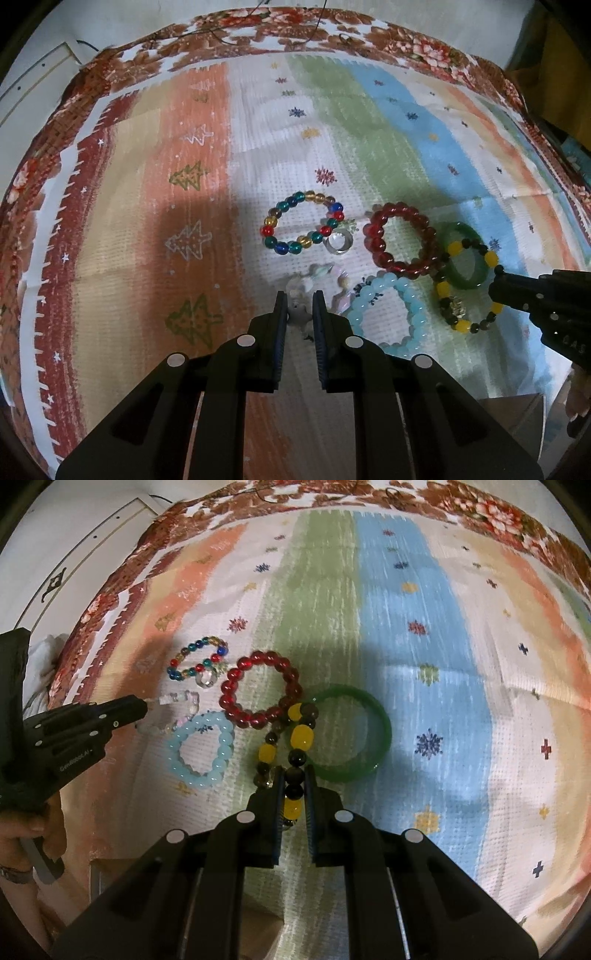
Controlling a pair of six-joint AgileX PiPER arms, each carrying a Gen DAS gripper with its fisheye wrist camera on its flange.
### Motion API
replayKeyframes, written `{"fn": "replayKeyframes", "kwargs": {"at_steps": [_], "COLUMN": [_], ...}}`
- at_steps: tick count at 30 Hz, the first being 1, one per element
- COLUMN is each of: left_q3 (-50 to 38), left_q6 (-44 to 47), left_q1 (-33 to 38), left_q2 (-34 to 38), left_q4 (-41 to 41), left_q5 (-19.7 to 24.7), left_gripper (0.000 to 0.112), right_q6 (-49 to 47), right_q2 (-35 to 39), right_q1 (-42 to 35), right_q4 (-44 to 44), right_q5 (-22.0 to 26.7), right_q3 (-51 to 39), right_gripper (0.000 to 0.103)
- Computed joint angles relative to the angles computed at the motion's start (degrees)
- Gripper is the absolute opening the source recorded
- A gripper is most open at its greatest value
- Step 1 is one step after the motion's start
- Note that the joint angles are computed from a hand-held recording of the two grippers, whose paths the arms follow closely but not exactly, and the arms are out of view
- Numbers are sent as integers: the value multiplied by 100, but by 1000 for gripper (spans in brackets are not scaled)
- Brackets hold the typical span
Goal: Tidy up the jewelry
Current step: 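Carry both bracelets to the silver tin and open both tools to drop them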
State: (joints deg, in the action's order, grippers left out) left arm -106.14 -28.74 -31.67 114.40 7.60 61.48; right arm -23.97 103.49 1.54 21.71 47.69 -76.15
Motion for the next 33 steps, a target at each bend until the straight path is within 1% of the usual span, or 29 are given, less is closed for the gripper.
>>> {"fn": "replayKeyframes", "kwargs": {"at_steps": [5, 13, 23, 33], "left_q3": [98, 438, 673, 864], "left_q6": [-77, -284, -592, -878], "left_q1": [-55, -220, -545, -917], "left_q2": [-201, -616, -1112, -1548], "left_q4": [40, 212, 479, 760], "left_q5": [-67, -190, -228, -280], "left_gripper": [13, 13, 13, 13], "right_q6": [-135, -310, -548, -839], "right_q2": [-185, -680, -1147, -1868], "right_q1": [2, 54, -30, -197], "right_q4": [92, 177, 473, 759], "right_q5": [1, -87, 3, 121], "right_q3": [67, 300, 564, 952], "right_gripper": [11, 11, 11, 11]}}
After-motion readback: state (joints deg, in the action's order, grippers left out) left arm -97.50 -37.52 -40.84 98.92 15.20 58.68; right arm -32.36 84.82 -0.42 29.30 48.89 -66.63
